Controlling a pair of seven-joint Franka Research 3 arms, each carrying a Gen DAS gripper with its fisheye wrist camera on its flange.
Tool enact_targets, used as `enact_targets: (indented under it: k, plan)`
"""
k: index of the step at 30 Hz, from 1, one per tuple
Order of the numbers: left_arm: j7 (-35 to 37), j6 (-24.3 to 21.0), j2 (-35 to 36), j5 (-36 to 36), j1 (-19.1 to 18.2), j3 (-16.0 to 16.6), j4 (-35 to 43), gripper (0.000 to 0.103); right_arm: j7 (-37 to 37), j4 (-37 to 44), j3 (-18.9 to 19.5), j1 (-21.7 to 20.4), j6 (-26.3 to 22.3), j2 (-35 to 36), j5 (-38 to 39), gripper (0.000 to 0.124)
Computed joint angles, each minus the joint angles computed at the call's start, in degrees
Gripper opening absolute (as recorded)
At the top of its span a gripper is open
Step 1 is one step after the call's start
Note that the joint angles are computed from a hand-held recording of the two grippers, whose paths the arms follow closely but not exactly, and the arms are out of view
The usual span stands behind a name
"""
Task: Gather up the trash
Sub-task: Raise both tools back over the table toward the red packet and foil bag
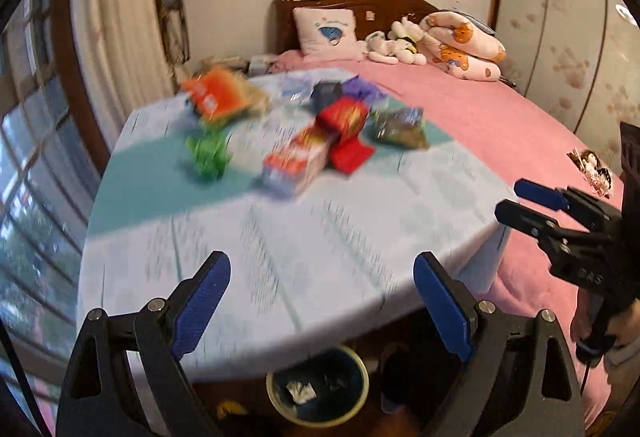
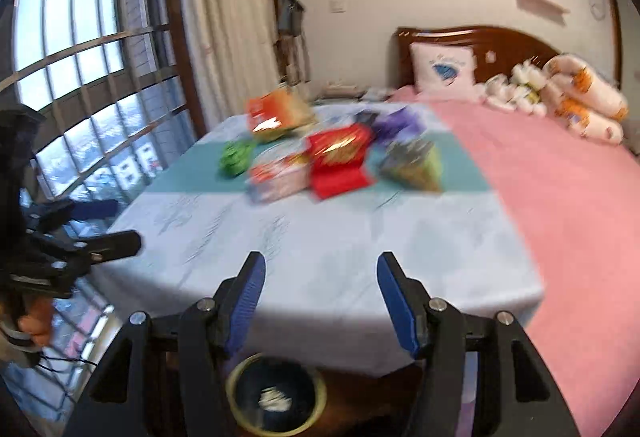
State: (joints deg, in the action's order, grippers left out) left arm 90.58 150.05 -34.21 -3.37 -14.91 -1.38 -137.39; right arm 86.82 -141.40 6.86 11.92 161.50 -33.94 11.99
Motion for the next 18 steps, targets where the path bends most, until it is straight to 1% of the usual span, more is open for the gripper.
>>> enact_targets:
  k: [4, 6, 7, 9, 11, 12, 13, 14, 16, 18]
  plan:
    - [1.35, -1.37, 9.22, 0.92, 0.05, -1.28, 9.84, 0.092, 0.14, 8.26, -0.14, -5.09, -3.38, 7.42, -4.60, 0.058]
    - [1.79, -3.26, 14.66, 0.77, 0.56, -2.21, 15.77, 0.092, -2.29, 11.49, -2.15, -4.19, -3.29, 11.30, -4.26, 0.058]
    - [2.26, -4.93, 18.51, 0.03, 0.77, -2.37, 19.88, 0.092, -3.56, 13.18, -3.00, -4.11, -2.92, 13.37, -4.24, 0.058]
    - [2.21, -6.70, 22.60, -0.29, 1.98, -3.66, 24.27, 0.092, -6.40, 16.99, -4.42, -3.91, -2.86, 17.86, -4.08, 0.058]
    - [0.16, -8.06, 28.75, 2.86, 3.86, -5.49, 30.66, 0.092, -8.65, 19.99, -5.36, -3.65, -3.33, 21.36, -3.27, 0.058]
    - [-0.10, -9.03, 31.35, 3.56, 4.44, -6.10, 33.46, 0.092, -11.52, 22.21, -6.52, -2.87, -4.13, 23.79, -1.16, 0.058]
    - [-0.17, -9.78, 33.04, 3.90, 4.89, -6.67, 35.33, 0.092, -12.86, 23.51, -6.84, -2.77, -4.53, 25.31, -0.11, 0.058]
    - [-0.48, -11.28, 36.30, 5.00, 5.25, -7.21, 38.98, 0.092, -13.54, 24.90, -6.90, -2.90, -4.93, 26.94, 0.27, 0.058]
    - [-0.74, -12.46, 40.12, 6.95, 5.81, -7.98, 42.62, 0.092, -16.71, 27.76, -7.35, -2.85, -5.73, 30.29, 3.05, 0.058]
    - [-1.50, -13.75, 43.28, 9.19, 5.89, -8.54, 46.01, 0.092, -18.37, 30.62, -7.35, -3.19, -6.79, 33.45, 4.18, 0.058]
